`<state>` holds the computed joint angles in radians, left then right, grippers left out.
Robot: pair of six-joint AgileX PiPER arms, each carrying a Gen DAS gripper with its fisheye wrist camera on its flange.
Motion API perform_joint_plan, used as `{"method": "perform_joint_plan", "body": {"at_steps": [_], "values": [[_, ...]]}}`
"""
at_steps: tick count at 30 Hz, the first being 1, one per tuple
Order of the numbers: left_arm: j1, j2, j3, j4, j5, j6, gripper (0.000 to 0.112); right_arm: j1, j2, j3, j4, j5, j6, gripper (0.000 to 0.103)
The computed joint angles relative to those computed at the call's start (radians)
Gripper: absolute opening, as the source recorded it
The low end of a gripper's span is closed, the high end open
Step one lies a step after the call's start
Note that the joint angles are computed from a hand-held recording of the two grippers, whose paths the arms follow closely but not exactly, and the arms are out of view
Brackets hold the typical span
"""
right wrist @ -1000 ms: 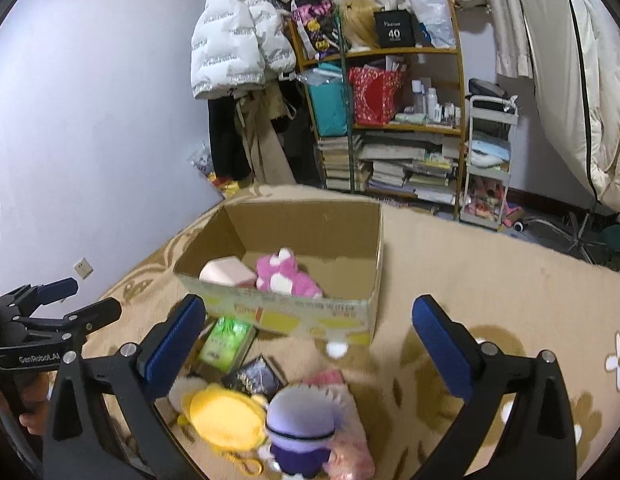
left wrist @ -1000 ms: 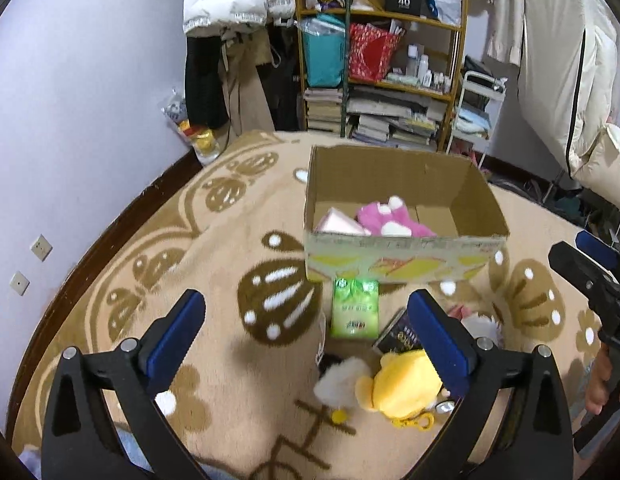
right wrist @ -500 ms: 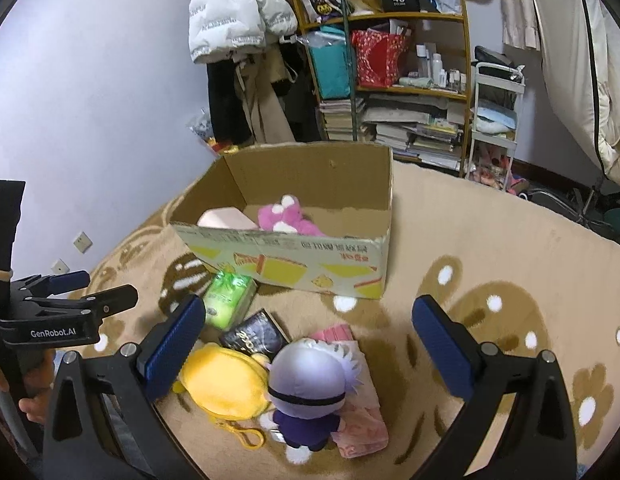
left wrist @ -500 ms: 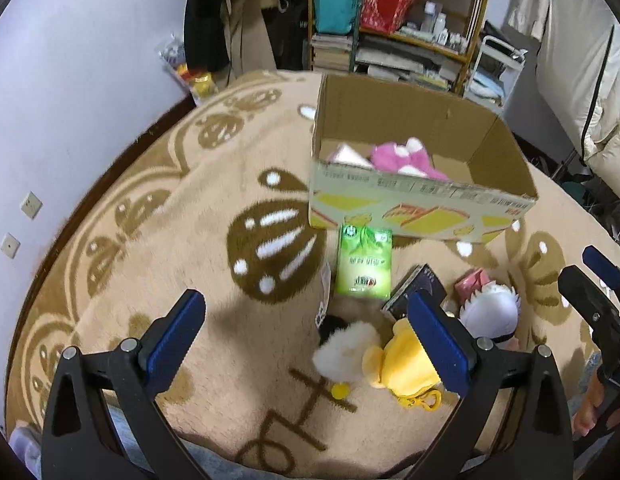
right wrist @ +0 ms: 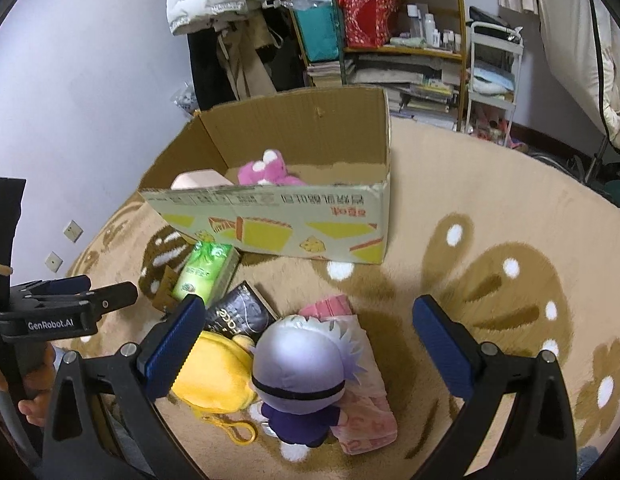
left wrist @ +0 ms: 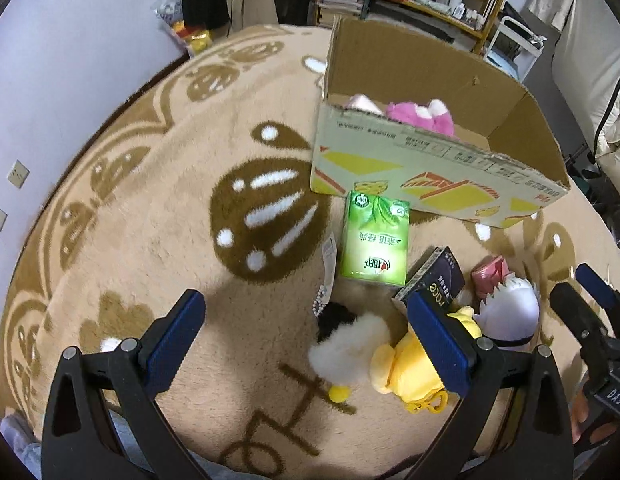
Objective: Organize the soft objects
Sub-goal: 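Move both tools back down toward the remaining plush toys, then close the left tool on the white fluffy plush while the right tool grips the white-haired doll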
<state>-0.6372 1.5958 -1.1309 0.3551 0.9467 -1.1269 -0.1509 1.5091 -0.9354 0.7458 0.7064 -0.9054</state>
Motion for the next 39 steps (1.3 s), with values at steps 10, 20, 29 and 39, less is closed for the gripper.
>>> {"method": "perform_joint_plan", "body": {"at_steps": [10, 20, 29, 39], "values": [[0.061, 0.041, 0.021, -0.149, -0.075, 0.119, 0.100, 0.056, 0.070, -0.011, -0.096, -0.022, 0.096, 0.103], [0.130, 0.108, 0.021, -0.301, -0.104, 0.255, 0.100, 0.090, 0.091, -0.001, -0.159, -0.035, 0.135, 0.103], [0.166, 0.130, 0.033, -0.406, -0.130, 0.336, 0.093, 0.109, 0.118, -0.010, -0.227, -0.006, 0.188, 0.094], [0.185, 0.141, 0.078, -0.512, -0.190, 0.401, 0.070, 0.144, 0.142, -0.014, -0.287, 0.005, 0.231, 0.071]]}}
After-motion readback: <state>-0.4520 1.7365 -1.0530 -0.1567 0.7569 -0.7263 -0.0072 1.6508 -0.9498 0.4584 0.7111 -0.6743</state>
